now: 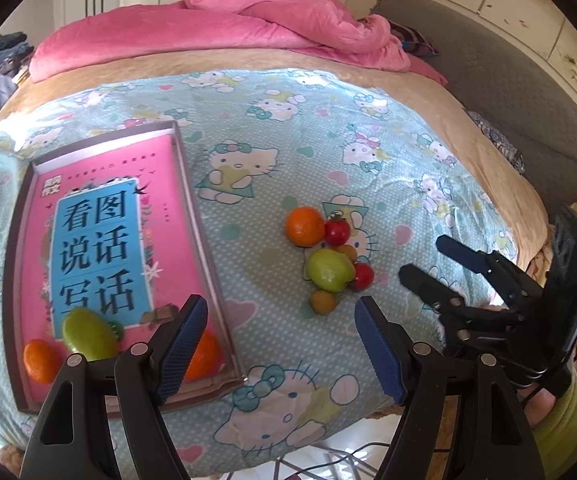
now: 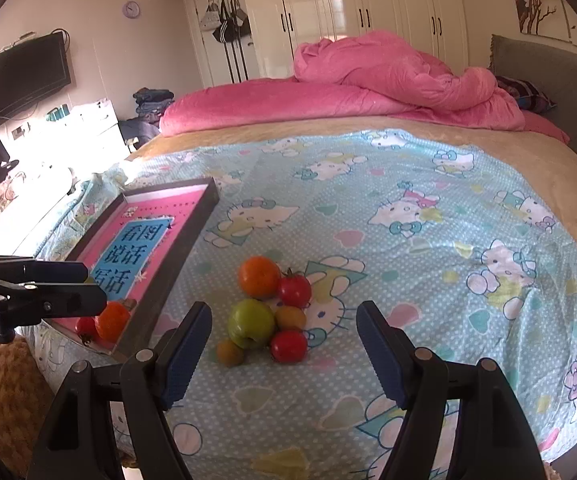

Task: Organize fruits
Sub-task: 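Withdraw both tools from the tray toward the fruit pile on the bed, then move left tool to a green fruit while right tool approaches a red tomato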

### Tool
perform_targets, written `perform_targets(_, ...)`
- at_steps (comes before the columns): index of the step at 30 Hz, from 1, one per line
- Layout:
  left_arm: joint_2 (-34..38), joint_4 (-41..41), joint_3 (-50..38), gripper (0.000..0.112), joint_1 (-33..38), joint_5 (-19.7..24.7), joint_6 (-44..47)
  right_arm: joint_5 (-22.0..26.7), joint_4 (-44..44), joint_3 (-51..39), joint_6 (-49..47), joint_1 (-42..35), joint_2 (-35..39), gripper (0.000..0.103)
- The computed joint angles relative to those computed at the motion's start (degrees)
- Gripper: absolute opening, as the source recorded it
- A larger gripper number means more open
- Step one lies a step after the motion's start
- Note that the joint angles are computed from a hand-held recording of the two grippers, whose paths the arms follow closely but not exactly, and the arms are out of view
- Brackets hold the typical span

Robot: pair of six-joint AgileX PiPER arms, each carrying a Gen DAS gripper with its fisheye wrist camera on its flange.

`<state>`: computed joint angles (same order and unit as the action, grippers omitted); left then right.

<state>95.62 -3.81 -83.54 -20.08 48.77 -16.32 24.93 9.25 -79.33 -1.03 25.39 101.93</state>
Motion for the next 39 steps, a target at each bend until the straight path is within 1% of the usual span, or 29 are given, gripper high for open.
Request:
perform_targets(7, 4.84, -0.97, -4.83, 0.077, -1.11, 1.47, 0.72, 3.04, -4.26, -1.61, 2.77, -0.48, 3.38, 0.074)
perform_targets(15, 9.56, -1.49, -8.66, 0.077, -2.01, 2.88, 1.72, 5.19, -2.44, -3.22, -0.88, -0.46, 5.94, 0.074)
perform_targets(17, 10.58, -1.98, -9.32, 0.077, -1.82, 3.04, 2.10, 5.51, -0.05, -3.63, -3.64, -0.64, 6.73, 0.074)
perform_targets(18, 10.99, -2.13, -9.62, 0.077, -1.75, 3.18, 2.23, 5.93, 1.50, -4.04, -5.25, -0.87, 7.30, 0.073)
perform_targets(21, 12.14, -2.23, -10.50, 0.077, -1.76, 3.60, 2.53, 7.43, 1.68, -5.59, -6.08, -0.93, 9.04, 0.064)
perform_targets(23, 12.82, -2.27, -10.97, 0.077, -1.84, 3.73, 2.65, 7.78, 2.39, -6.08, -6.88, -0.98, 9.68, 0.063)
perform_targets(26, 13.94, -2.55, -11.81, 0.077, -1.91, 4.02, 2.93, 7.35, 2.77, -6.35, -7.93, -0.87, 10.14, 0.059)
perform_targets(30, 15.91, -2.76, -13.63, 0.077, -2.14, 4.77, 3.19, 7.37, 3.31, -7.41, -8.93, -0.90, 11.27, 0.052)
perform_targets(36, 18.80, -4.37, -16.71, 0.077, -1.96, 5.69, 4.23, 7.09, 5.85, -8.05, -11.60, -1.26, 12.20, 0.049)
perform_targets(39, 20.54, -5.04, -18.82, 0.077, -1.90, 6.51, 4.77, 7.26, 7.52, -8.43, -13.07, -1.54, 12.71, 0.045)
